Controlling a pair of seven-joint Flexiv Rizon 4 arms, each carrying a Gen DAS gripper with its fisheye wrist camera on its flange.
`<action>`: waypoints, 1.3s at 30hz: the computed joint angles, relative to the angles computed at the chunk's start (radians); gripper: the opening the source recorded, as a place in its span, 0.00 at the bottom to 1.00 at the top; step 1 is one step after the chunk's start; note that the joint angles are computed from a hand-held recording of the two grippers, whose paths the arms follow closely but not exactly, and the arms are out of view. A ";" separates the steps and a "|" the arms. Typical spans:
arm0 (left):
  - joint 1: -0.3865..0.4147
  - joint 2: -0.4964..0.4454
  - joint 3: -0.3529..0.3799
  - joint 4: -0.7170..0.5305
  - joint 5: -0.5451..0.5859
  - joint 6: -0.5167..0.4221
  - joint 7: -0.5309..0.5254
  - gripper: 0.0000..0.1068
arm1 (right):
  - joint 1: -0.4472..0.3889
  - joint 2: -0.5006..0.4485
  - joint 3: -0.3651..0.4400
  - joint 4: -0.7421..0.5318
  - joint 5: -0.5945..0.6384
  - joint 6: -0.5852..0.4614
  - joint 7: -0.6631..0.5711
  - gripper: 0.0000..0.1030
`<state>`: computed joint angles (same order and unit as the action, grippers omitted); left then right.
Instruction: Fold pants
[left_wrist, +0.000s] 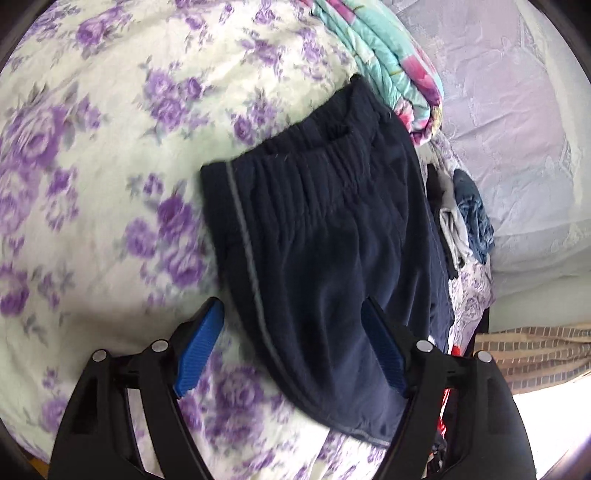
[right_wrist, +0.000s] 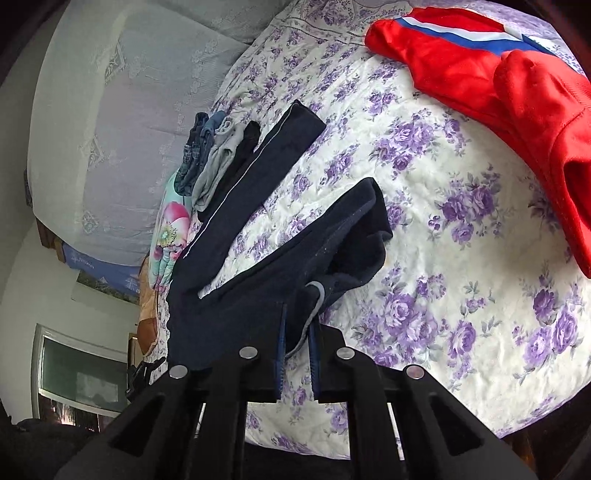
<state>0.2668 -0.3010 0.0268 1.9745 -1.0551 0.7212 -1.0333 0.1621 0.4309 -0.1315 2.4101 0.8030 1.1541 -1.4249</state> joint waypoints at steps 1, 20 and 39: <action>-0.002 -0.003 -0.007 -0.004 -0.025 0.014 0.009 0.56 | -0.002 0.000 0.003 0.002 0.001 0.004 0.008 0.10; -0.062 0.215 0.043 0.082 -0.181 0.145 0.026 0.11 | 0.038 0.141 -0.039 0.025 0.061 0.047 -0.079 0.10; -0.086 0.190 0.056 -0.059 0.000 0.066 -0.184 0.13 | 0.278 0.057 -0.342 -0.116 0.016 0.087 -0.065 0.10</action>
<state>0.1806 -0.1113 0.0832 1.9158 -1.0553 0.7877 -1.2177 0.4398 0.4877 -0.4735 2.2945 0.8185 1.2406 -1.4895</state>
